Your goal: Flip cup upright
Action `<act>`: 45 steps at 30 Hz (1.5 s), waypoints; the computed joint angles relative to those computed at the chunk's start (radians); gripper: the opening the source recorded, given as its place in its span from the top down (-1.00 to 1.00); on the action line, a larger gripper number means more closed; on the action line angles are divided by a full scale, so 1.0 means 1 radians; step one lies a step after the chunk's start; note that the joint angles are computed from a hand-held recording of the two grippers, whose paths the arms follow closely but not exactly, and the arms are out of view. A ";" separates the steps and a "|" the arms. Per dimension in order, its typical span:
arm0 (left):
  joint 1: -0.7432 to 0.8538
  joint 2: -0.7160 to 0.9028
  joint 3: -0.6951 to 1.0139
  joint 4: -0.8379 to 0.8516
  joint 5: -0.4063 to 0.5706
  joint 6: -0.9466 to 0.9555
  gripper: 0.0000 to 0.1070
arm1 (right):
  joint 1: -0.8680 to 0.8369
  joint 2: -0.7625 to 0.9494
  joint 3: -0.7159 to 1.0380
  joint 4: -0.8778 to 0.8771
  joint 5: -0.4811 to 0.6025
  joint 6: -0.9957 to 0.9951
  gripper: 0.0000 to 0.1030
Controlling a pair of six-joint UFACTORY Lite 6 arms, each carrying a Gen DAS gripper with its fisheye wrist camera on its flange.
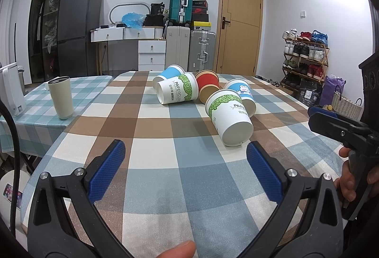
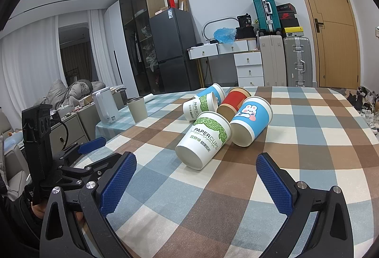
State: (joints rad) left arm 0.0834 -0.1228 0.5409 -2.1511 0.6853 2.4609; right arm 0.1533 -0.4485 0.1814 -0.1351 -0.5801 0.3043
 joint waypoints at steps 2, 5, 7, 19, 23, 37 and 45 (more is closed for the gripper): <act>0.000 0.000 0.000 0.000 0.000 0.000 -0.90 | 0.000 0.000 0.000 0.000 0.000 0.000 -1.00; 0.000 0.000 0.000 0.000 0.000 0.000 -0.90 | 0.000 -0.001 0.000 -0.001 0.000 0.000 -1.00; 0.000 0.000 0.000 0.000 0.000 0.000 -0.90 | 0.000 -0.001 0.000 -0.001 0.000 0.000 -1.00; 0.000 0.000 -0.001 -0.001 0.000 0.001 -0.90 | 0.003 -0.001 0.001 0.006 0.003 -0.004 -1.00; 0.000 0.000 -0.001 -0.002 0.000 0.003 -0.90 | 0.003 -0.001 0.001 0.006 0.003 -0.003 -1.00; -0.001 0.000 -0.001 -0.003 0.001 0.004 -0.90 | 0.011 -0.011 0.001 0.024 0.018 -0.014 -1.00; 0.000 -0.001 0.000 0.001 -0.001 -0.002 -0.90 | -0.011 -0.008 0.005 -0.007 0.023 0.004 -1.00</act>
State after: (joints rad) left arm 0.0835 -0.1237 0.5404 -2.1500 0.6841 2.4586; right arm 0.1423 -0.4567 0.1859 -0.1417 -0.5573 0.3079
